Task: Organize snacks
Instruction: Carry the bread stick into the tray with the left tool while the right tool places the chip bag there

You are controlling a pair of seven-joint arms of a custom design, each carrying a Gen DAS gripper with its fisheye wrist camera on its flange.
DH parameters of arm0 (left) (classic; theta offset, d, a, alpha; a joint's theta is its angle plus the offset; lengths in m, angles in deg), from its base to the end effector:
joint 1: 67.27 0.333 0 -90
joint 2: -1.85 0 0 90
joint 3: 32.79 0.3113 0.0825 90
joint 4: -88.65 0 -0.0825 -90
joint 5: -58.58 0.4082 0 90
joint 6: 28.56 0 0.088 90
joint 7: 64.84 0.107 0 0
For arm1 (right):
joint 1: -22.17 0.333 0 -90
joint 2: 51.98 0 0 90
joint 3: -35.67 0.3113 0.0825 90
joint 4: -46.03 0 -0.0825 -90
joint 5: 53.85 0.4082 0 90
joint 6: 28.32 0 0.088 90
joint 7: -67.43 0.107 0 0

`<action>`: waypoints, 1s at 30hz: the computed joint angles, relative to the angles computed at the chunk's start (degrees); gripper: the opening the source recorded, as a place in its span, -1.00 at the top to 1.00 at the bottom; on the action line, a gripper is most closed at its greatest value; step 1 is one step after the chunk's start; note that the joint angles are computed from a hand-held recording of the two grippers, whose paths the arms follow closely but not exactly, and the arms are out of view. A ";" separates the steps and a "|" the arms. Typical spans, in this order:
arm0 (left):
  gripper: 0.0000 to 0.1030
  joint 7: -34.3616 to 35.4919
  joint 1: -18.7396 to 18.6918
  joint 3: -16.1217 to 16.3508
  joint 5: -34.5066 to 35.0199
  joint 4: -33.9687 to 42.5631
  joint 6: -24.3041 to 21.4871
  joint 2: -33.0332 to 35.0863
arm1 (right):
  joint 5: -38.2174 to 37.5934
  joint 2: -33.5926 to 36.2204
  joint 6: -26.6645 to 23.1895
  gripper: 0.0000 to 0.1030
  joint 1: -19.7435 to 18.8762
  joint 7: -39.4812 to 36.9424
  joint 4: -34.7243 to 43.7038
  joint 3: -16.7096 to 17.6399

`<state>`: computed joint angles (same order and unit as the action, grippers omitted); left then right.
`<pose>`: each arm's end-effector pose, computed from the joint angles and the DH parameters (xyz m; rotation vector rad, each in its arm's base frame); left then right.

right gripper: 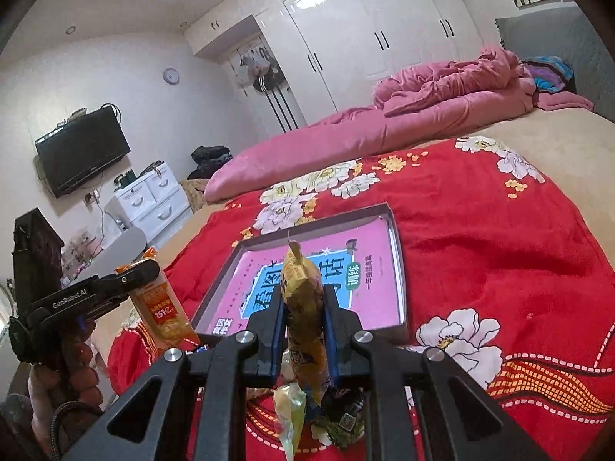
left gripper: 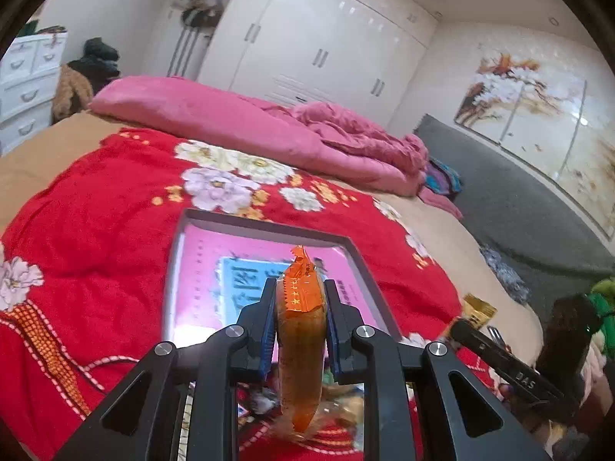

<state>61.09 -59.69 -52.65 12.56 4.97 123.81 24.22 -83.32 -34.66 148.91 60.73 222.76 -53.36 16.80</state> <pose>0.7370 -0.0922 0.5485 -1.6223 1.9586 -1.4537 0.6371 0.3006 0.5162 -1.3050 1.6379 -0.4831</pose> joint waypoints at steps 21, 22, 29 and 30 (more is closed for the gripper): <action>0.56 -11.00 0.55 -1.31 11.68 9.00 2.57 9.38 | 7.28 7.07 -2.01 0.65 -1.61 -3.28 8.95 0.10; 0.56 -11.61 0.36 -1.21 12.50 9.51 2.51 9.87 | 8.16 7.72 -2.40 0.65 -1.95 -4.04 9.83 0.44; 0.56 -16.01 -0.62 -0.79 17.56 14.35 0.71 14.16 | 11.77 12.00 -6.01 0.65 -3.35 -7.48 15.79 1.05; 0.56 -17.06 -1.07 -0.30 18.71 15.34 0.60 14.96 | 12.24 12.51 -6.26 0.65 -3.84 -7.97 16.47 1.44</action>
